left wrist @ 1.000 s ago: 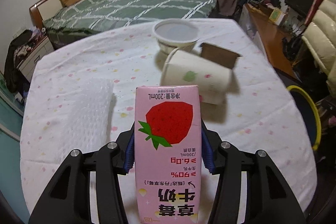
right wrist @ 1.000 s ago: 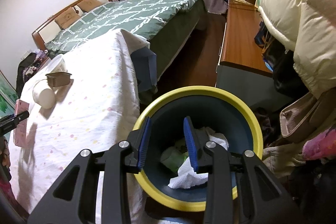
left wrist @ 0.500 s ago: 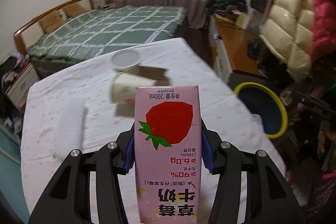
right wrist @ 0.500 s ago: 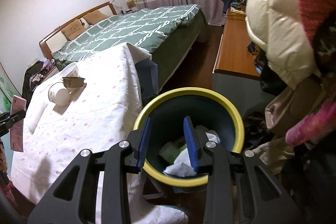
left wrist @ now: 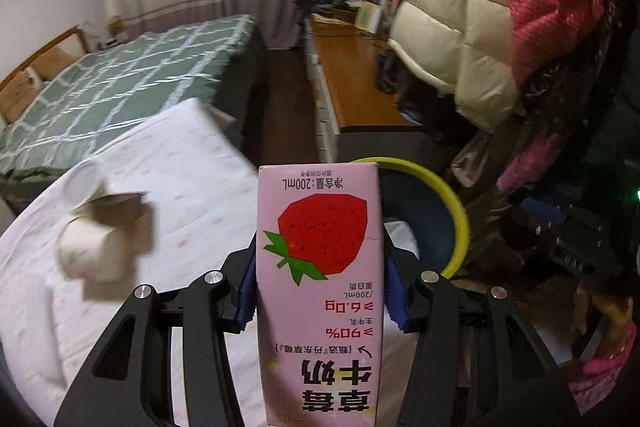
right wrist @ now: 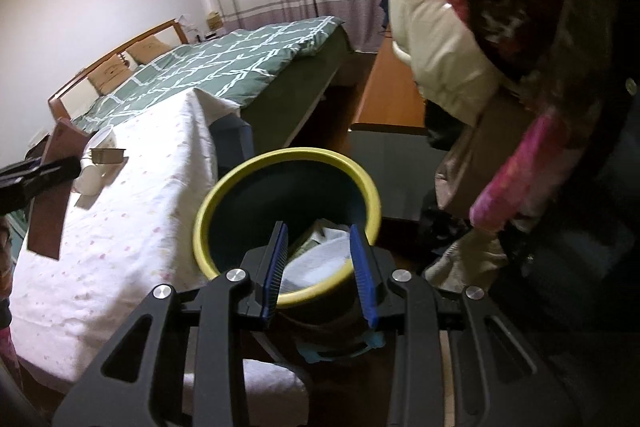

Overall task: Collect trash
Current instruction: 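Carry the milk carton with the left tool into the yellow bin and release, then reach the right tool to the white foam net sleeve and grasp it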

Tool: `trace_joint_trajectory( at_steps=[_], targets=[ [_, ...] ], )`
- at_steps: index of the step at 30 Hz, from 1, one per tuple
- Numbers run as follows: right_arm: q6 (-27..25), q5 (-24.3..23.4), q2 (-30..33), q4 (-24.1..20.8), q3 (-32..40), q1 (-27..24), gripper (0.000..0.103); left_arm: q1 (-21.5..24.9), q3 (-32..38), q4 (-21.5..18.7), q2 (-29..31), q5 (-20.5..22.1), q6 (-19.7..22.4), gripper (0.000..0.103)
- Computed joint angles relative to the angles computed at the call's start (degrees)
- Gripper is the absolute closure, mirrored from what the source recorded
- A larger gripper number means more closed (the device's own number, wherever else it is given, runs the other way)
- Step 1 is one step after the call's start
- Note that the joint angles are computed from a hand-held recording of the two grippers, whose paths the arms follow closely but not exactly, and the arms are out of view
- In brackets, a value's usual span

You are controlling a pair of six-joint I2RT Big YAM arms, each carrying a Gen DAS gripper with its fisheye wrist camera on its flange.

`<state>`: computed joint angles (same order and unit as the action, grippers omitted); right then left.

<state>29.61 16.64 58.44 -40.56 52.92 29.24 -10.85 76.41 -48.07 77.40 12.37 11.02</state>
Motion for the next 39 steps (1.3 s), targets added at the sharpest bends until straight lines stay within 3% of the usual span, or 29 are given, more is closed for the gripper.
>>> trace_joint_trajectory(
  at_steps=[9, 18, 19, 20, 21, 27, 29, 39],
  targets=[
    [0.8, -2.8, -2.6, 0.1, -3.8, -4.2, 0.071, -8.9, 8.2, 0.7, 11.3, -3.0, -1.4, 0.052],
    [0.2, -3.6, -3.4, -0.4, -5.1, -6.2, 0.063, -11.5, 11.6, 2.4, 18.1, -4.4, -3.8, 0.052],
    [0.3, -3.7, -3.2, -0.2, -5.1, -6.1, 0.063, -11.6, 11.8, 2.7, 18.6, -4.8, -4.0, 0.048],
    [0.3, -3.8, -3.0, -0.2, -5.0, -6.0, 0.063, -11.5, 11.8, 2.8, 18.8, -4.9, -4.1, 0.035],
    [0.4, -3.8, -2.6, -0.2, -4.8, -5.6, 0.063, -11.3, 11.5, 3.5, 18.8, -5.0, -4.6, 0.029],
    [0.3, -3.6, -0.9, -0.3, -3.9, -4.3, 0.062, -9.1, 7.5, 5.9, 14.6, -3.2, -4.6, 0.026],
    [0.2, -3.8, -0.5, -0.2, -3.7, -4.2, 0.061, -7.5, 5.3, 6.7, 11.8, -1.8, -4.4, 0.019],
    [0.2, -3.5, 5.2, -0.4, 0.2, 0.4, 0.059, 5.4, -7.2, 8.5, -3.2, 1.4, -2.2, 0.014]
  ],
)
